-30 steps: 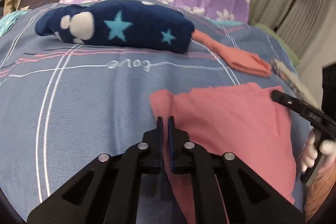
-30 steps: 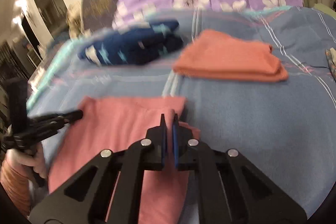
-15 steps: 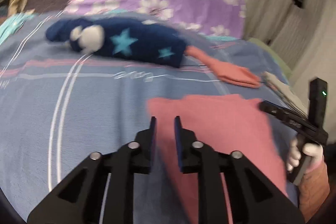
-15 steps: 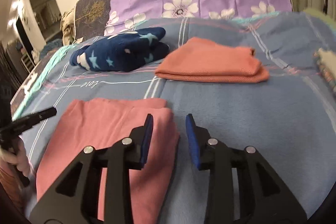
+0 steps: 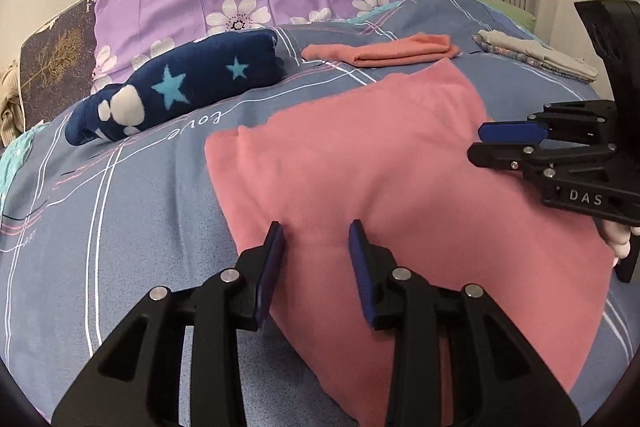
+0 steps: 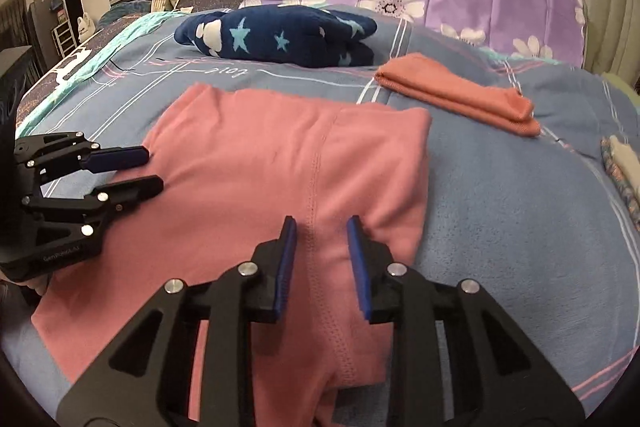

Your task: Fold small clothes

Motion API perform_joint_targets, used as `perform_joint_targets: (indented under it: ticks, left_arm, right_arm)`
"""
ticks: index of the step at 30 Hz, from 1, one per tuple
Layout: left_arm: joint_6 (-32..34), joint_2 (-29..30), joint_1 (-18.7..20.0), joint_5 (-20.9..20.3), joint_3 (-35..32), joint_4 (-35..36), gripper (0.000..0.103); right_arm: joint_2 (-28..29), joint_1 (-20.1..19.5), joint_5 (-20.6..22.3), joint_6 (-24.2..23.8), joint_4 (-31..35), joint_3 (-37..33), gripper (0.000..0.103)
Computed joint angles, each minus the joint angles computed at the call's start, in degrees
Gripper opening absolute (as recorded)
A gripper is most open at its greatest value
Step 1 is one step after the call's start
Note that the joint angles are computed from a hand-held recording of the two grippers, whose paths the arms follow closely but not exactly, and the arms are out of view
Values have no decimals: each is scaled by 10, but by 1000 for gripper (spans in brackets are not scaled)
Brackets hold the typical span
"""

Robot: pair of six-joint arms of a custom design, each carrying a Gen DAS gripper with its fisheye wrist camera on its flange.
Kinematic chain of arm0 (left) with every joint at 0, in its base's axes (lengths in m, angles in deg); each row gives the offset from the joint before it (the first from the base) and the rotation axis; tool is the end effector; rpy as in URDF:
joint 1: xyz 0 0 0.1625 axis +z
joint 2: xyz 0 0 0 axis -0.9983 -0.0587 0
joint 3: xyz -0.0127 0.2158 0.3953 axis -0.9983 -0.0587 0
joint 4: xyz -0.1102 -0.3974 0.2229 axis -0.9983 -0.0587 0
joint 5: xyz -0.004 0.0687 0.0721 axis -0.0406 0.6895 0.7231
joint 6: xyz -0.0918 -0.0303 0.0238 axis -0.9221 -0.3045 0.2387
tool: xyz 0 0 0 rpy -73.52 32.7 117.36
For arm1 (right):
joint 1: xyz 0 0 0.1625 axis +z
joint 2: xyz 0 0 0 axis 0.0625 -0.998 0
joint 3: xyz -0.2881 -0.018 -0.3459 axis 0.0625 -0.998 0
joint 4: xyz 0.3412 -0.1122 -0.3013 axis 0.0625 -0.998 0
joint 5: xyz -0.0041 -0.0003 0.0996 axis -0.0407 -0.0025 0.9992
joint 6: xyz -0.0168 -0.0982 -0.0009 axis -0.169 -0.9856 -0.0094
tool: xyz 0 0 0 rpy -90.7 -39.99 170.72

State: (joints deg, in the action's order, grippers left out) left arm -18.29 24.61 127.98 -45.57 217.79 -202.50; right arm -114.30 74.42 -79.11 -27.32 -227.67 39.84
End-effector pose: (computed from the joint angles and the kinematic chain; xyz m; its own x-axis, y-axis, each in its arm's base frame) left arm -0.1890 -0.4637 -0.0484 -0.6526 -0.0632 -0.7551 0.5092 0.7013 -0.4988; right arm 0.0154 -0.5486 0.1290 -0.5084 -0.7159 0.4785 -0.8489 0.5101 -0.1388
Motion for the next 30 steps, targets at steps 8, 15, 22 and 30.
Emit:
perform_joint_targets:
  ticks: [8, 15, 22, 30]
  left_arm:
    - [-10, -11, -3, -19, 16, -38, 53]
    - [-59, -44, -15, -34, 49, -54, 63]
    - [-69, -55, -7, -74, 59, -62, 64]
    - [-53, -43, 9, -98, 52, -73, 65]
  right_arm:
    - [-16, -3, 4, 2, 6, 13, 32]
    - [-48, 0, 14, -13, 1, 38, 37]
    - [-74, -14, 30, 57, 96, -9, 59]
    - [-48, -38, 28, 164, 307, -102, 59]
